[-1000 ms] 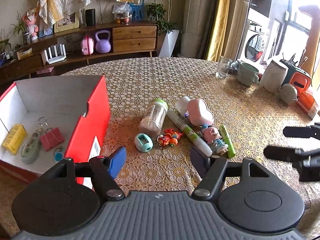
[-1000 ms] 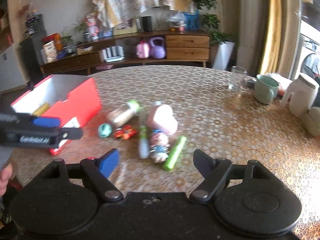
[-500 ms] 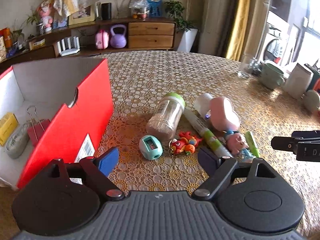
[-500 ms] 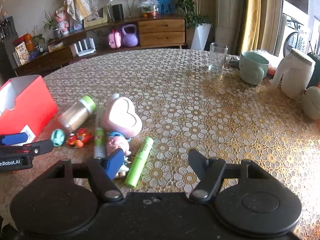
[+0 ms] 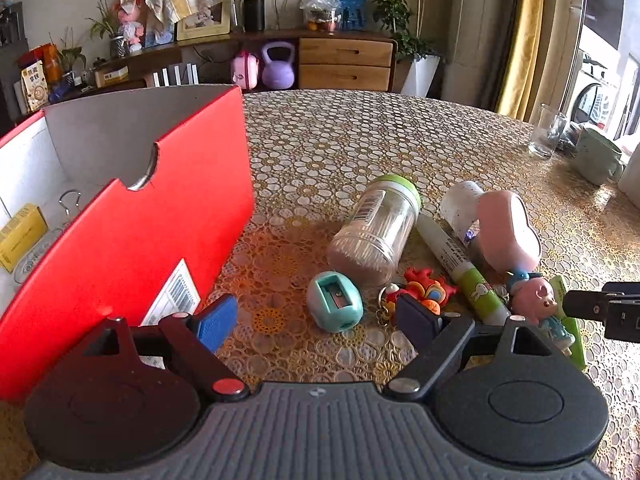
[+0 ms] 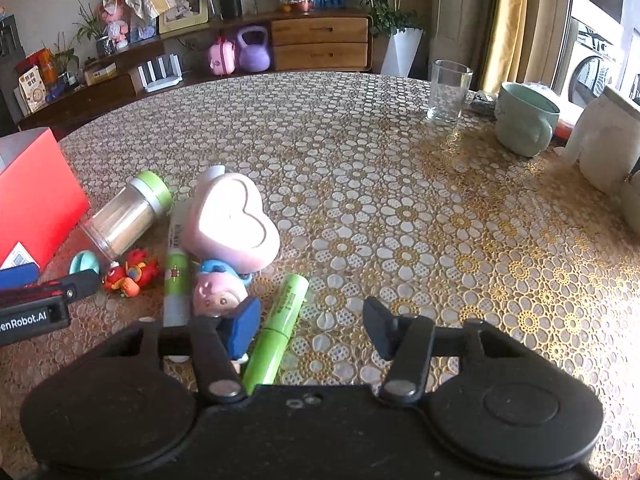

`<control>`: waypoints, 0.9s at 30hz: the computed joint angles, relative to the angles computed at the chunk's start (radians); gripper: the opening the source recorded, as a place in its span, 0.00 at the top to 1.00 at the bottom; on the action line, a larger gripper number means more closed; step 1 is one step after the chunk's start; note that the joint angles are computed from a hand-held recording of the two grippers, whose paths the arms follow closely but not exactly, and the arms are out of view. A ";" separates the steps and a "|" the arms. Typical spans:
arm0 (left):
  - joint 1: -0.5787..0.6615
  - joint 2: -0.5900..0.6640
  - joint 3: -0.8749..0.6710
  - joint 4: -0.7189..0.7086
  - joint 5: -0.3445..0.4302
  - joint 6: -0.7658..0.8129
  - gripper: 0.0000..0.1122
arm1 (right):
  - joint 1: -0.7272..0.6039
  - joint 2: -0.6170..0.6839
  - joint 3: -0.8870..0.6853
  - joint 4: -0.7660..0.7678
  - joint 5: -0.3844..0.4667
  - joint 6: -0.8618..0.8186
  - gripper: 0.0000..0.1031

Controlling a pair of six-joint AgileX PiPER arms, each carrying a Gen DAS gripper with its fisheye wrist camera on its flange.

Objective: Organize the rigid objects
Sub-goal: 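Grasp the teal pencil sharpener with the left tool while the right tool grasps the green highlighter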

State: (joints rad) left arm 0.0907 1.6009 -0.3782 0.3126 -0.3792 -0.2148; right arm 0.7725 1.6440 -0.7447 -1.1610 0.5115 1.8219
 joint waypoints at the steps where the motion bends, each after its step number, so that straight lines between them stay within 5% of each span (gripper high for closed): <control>1: -0.010 0.008 -0.002 -0.048 -0.004 0.041 0.23 | -0.003 0.005 -0.003 0.001 -0.002 -0.006 0.53; 9: -0.034 0.046 -0.002 -0.134 -0.059 0.119 0.25 | -0.002 0.027 -0.015 -0.021 -0.010 -0.016 0.60; 12: -0.006 0.052 -0.008 -0.047 -0.064 0.042 0.47 | -0.002 0.024 -0.014 -0.010 -0.007 -0.029 0.76; 16: 0.032 0.063 -0.015 0.051 -0.059 -0.058 0.49 | -0.020 0.011 0.005 -0.032 -0.037 -0.008 0.77; 23: -0.001 0.085 -0.027 0.005 -0.063 0.025 0.50 | 0.009 0.041 -0.008 -0.026 -0.019 -0.024 0.80; 27: -0.004 0.091 -0.036 0.006 -0.062 0.036 0.69 | -0.005 0.043 -0.014 -0.017 -0.031 -0.033 0.83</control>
State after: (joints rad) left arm 0.0866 1.6917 -0.4146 0.3184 -0.4415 -0.1786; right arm 0.7674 1.6865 -0.7591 -1.1783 0.4807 1.7893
